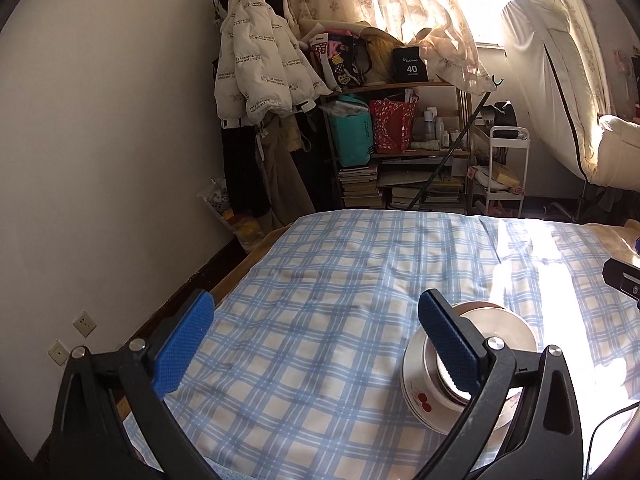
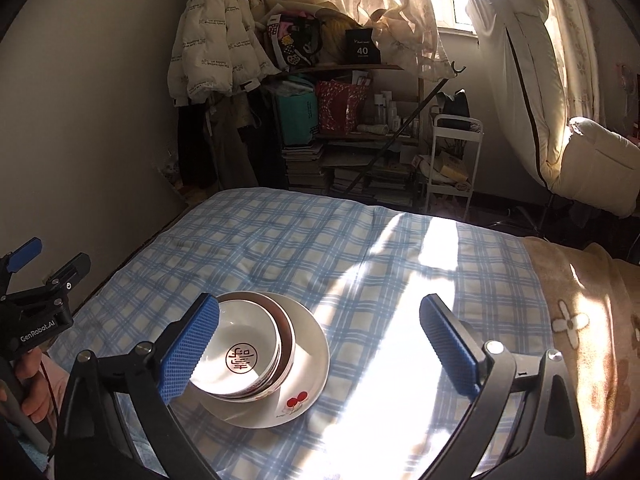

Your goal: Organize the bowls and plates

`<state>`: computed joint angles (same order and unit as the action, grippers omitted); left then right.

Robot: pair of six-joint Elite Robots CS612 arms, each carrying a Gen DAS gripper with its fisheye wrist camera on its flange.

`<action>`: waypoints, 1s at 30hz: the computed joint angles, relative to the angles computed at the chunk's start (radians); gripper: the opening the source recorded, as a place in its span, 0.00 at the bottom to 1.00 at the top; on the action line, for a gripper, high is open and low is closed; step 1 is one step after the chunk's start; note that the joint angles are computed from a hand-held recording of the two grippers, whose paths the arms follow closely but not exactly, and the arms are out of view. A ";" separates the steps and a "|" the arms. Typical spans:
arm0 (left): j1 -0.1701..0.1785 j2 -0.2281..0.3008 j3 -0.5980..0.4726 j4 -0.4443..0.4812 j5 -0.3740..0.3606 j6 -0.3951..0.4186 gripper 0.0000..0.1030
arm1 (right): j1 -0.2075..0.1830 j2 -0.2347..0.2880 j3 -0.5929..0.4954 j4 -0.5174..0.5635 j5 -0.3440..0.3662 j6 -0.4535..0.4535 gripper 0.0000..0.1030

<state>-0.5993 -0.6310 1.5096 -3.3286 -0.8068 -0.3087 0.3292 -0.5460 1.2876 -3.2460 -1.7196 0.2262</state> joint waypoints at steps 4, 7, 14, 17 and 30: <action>-0.002 0.003 0.012 -0.037 0.005 0.020 0.98 | 0.007 0.005 0.004 -0.034 -0.037 -0.004 1.00; 0.006 0.002 0.014 -0.034 -0.041 0.018 0.98 | 0.006 0.009 0.000 -0.036 -0.043 0.007 1.00; 0.009 0.011 0.001 -0.015 -0.042 0.012 0.98 | 0.003 0.023 -0.009 -0.061 -0.067 0.033 1.00; 0.008 0.016 -0.005 -0.006 -0.047 0.023 0.98 | 0.003 0.026 -0.012 -0.067 -0.069 0.035 1.00; 0.004 0.020 -0.013 0.025 -0.037 0.022 0.98 | 0.002 0.030 -0.017 -0.080 -0.083 0.019 1.00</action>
<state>-0.5953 -0.6111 1.4963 -3.3034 -0.8437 -0.2871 0.3313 -0.5156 1.2707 -3.3260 -1.8027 0.2452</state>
